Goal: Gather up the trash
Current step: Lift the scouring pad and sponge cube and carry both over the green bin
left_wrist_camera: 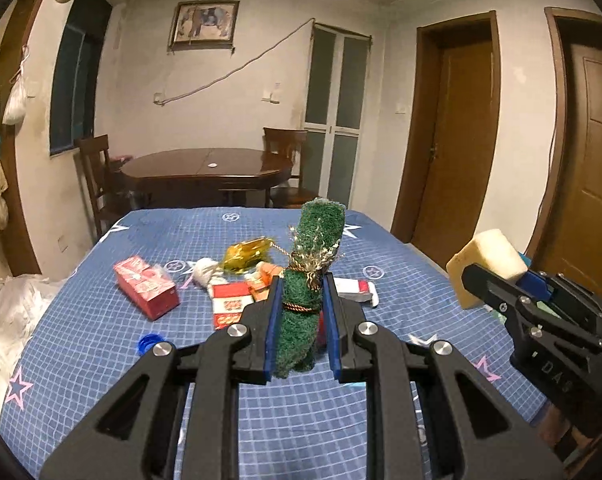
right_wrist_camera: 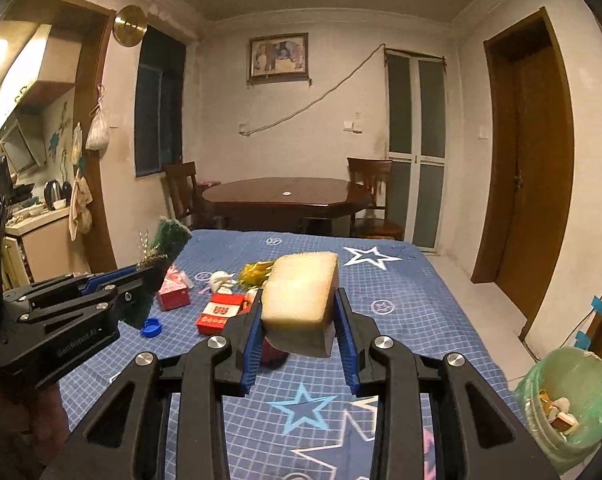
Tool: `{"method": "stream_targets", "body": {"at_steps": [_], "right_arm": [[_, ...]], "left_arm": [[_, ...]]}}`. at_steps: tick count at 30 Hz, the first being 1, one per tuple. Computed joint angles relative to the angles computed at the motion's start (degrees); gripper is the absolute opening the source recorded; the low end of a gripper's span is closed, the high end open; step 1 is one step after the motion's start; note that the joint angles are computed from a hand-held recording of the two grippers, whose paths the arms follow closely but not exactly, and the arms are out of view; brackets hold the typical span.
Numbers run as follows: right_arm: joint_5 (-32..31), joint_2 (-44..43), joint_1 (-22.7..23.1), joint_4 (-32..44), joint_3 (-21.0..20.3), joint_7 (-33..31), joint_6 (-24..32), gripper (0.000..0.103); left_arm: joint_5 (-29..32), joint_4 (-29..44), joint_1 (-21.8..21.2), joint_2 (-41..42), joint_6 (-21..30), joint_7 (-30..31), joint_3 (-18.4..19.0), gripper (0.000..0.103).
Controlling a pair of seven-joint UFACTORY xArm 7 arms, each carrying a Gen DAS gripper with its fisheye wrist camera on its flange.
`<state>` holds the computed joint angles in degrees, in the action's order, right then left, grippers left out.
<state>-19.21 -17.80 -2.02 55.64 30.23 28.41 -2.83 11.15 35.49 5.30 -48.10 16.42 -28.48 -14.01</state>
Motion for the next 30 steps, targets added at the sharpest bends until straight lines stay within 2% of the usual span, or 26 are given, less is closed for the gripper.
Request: {"method": "stream_targets", "body": {"at_steps": [1,12,18,22,26,30], "right_arm": [[0.14,-0.22,0.31,0.00,-0.54,-0.15,0.23,0.034],[7.31,-3.39,11.01,-2.80,-18.72,-11.79,3.13,0.034],[12.50,-5.62,12.80,-3.88,-26.44,-19.82,5.41,0.034],[16.02,-6.66,12.31,-4.17,-31.00,-24.98,6.73,0.034],[20.75,-6.42,13.92,-3.36,-37.59,-31.89,8.74,0.034],[25.46,-4.97,14.90,-1.54,-43.31,-38.99,11.01,0.034]], "left_arm": [[0.04,0.45,0.02,0.71,-0.47,-0.08,-0.28,0.018],[2.19,8.37,0.08,10.90,-4.52,-3.16,-6.09,0.018],[4.85,15.04,-0.53,19.65,-6.72,-5.30,-9.76,0.018],[8.14,20.12,-1.16,25.83,-6.86,-7.61,-12.02,0.018],[14.37,26.26,-0.58,32.37,-6.04,-11.61,-15.60,0.018],[20.00,33.21,-2.49,40.33,-4.46,-14.21,-17.48,0.018]]}}
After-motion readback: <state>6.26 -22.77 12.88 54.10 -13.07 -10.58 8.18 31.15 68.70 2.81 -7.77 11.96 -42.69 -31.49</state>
